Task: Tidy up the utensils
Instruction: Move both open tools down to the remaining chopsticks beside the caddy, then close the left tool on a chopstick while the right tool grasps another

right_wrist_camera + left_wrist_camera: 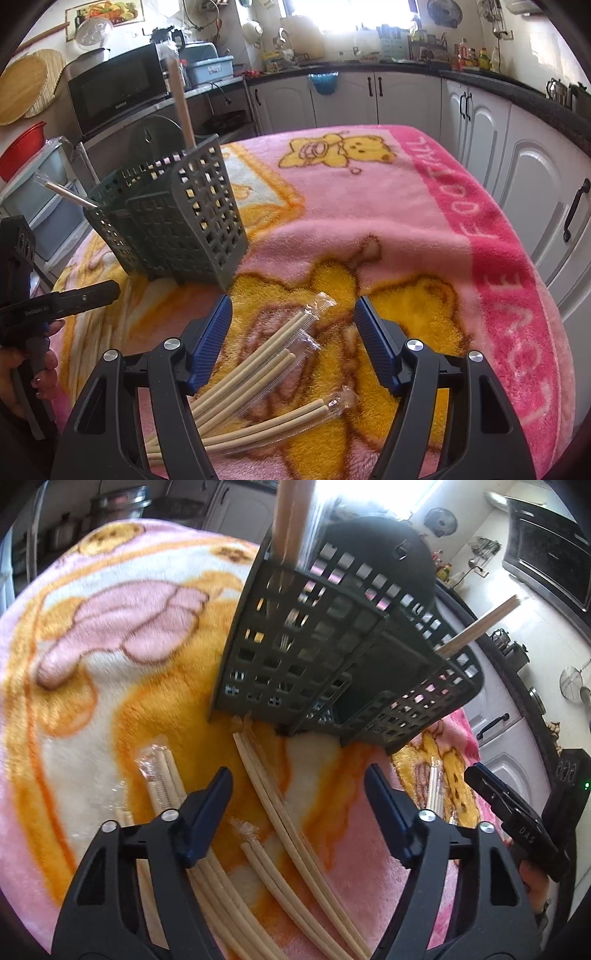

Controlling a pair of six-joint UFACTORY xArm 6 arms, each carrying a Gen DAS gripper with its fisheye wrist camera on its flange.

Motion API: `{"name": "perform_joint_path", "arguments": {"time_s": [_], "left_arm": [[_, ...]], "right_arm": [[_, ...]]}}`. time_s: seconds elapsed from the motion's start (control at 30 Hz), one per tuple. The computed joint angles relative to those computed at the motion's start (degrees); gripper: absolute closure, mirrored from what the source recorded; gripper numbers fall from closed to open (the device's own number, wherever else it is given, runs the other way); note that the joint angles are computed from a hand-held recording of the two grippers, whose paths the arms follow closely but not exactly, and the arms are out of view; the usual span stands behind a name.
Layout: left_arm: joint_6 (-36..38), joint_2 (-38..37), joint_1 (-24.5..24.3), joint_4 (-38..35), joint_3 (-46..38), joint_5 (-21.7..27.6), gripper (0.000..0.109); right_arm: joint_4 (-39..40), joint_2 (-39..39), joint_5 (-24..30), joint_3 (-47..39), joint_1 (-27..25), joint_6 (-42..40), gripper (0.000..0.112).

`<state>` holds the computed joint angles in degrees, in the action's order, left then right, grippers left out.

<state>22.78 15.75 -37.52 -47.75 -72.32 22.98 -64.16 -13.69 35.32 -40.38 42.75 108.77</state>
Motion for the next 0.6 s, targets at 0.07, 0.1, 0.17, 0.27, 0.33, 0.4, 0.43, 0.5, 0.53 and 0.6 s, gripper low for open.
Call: {"name": "perform_joint_path", "arguments": {"time_s": [0.07, 0.1, 0.17, 0.27, 0.33, 0.4, 0.43, 0.5, 0.53, 0.6], "left_arm": [[-2.39, 1.05, 0.21, 1.90, -1.05, 0.76, 0.048], [-4.02, 1.57, 0.26, 3.50, -1.54, 0.86, 0.049], [-7.14, 2.35, 0.21, 6.54, -2.23, 0.84, 0.051], [-11.27, 3.14, -0.12, 11.10, -2.76, -0.11, 0.054], [-14.37, 3.42, -0.37, 14.32, -2.78, -1.03, 0.058], [-17.80, 3.92, -0.69, 17.89, -2.94, -2.05, 0.064], [-19.11, 4.00, -0.72, 19.29, -2.90, -2.39, 0.066], [-22.06, 4.67, -0.68, 22.28, -3.35, -3.09, 0.076], [-22.88, 4.74, -0.51, 23.12, -3.34, -3.26, 0.079], [-24.02, 4.86, -0.10, 24.19, -3.17, -3.73, 0.089]], "right_arm": [[1.79, 0.74, -1.35, -0.18, -1.08, -1.90, 0.049], [2.40, 1.06, -2.42, -0.13, -1.73, -2.44, 0.051], [3.34, 1.55, -5.10, 0.18, -3.20, -2.84, 0.052], [5.56, 2.32, -7.29, 0.36, -4.92, -3.88, 0.055], [6.41, 2.77, -9.07, 0.56, -6.16, -4.07, 0.057], [7.75, 3.56, -11.61, 0.78, -7.70, -4.78, 0.061], [8.19, 3.97, -12.43, 0.73, -8.20, -5.05, 0.063], [8.72, 4.67, -13.10, 0.58, -8.68, -5.21, 0.066], [8.55, 4.89, -12.61, 0.33, -8.60, -5.11, 0.068], [8.76, 5.02, -11.72, 0.07, -8.44, -5.45, 0.077]]}}
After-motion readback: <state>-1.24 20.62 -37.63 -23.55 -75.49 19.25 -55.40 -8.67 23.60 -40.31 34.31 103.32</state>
